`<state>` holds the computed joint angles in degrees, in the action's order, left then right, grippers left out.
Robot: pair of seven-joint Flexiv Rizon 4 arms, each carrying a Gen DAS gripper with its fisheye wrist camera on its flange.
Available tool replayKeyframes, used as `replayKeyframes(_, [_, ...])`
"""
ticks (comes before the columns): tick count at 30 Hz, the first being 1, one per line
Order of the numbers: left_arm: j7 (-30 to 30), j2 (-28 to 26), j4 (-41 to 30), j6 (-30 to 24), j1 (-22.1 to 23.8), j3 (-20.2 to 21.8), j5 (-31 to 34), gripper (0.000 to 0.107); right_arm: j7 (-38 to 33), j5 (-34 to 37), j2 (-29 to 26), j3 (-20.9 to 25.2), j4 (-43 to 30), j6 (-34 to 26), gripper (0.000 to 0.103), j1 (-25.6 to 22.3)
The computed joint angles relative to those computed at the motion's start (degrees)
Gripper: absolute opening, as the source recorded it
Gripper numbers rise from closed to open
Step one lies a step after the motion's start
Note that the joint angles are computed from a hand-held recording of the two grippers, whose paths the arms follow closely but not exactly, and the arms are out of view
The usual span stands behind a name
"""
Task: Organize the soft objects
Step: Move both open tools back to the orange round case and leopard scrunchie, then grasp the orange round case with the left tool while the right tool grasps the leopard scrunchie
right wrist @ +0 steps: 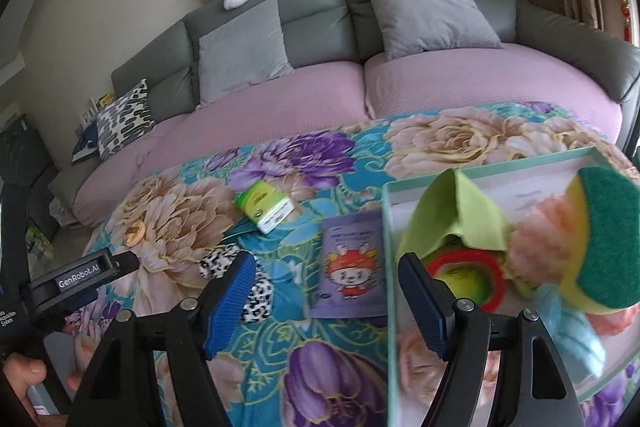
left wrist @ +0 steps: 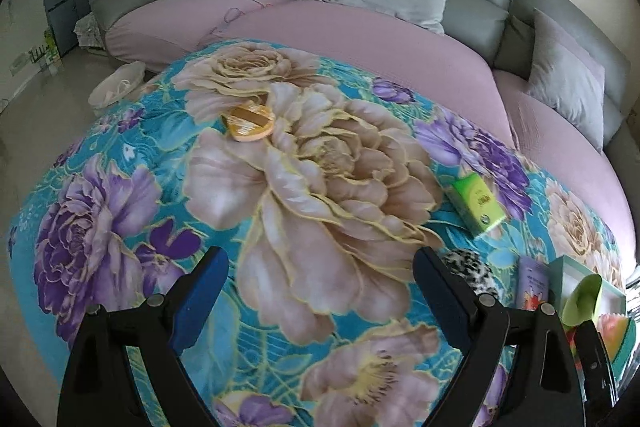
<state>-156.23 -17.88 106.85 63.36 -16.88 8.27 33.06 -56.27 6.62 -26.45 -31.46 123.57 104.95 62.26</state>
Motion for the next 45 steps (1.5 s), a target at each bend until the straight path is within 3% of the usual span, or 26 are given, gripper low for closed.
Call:
replayKeyframes(4, [-0.80,1.08,1.59,1.87,1.18,0.95,0.60,0.094,0.34,-1.15,-0.59,6.19,-1.81,0.49,0.077,-4.63])
replayKeyframes(9, [-0.06,1.89,3.41,4.81,3.70,1.54,0.60,0.094,-0.07,-2.02,-1.75,9.15,-3.66,0.33,0.077,-6.21])
replayKeyframes(17, [9.03,-1.03,6.44,9.75,9.78,1.24,-9.31,0.094,0.25,-6.66,-4.97,11.88,-8.44,-3.06,0.077,-8.11])
replayKeyframes(22, [14.93,-4.34,4.42,11.29,10.21,2.72,-12.94,0.094,2.54,-11.13,-7.42,14.71,-11.91,-6.29,0.076,-10.99])
replayKeyframes(27, [22.09,-8.50,-0.18,9.57,10.04,3.49,-15.85,0.094,5.27,-15.70,-9.62,16.98,-14.83,-9.53,0.073,-13.58])
replayKeyframes(31, [27.56,-11.38,-3.57,9.72,9.81,4.57,-17.02,0.094,7.50,-19.35,-10.55,16.39,-15.79,-11.69,0.069,-13.73])
replayKeyframes(36, [31.49,-13.85,-6.71,9.92,9.29,6.30,-17.69,0.092,10.01,-22.69,-10.87,17.05,-15.98,-12.40,0.063,-15.01])
replayKeyframes(38, [32.41,-14.67,-7.76,10.03,8.88,7.04,-17.78,0.085,10.70,-23.56,-10.87,17.35,-15.87,-12.21,0.062,-15.52])
replayKeyframes(41, [35.61,-15.35,-7.58,11.52,10.25,5.30,-20.27,0.080,11.46,-24.48,-10.72,17.36,-15.56,-11.89,0.060,-15.77])
replayKeyframes(45, [36.69,-16.42,-8.81,10.50,7.62,7.42,-19.99,0.080,11.87,-25.27,-10.63,17.81,-15.45,-11.66,0.056,-16.35])
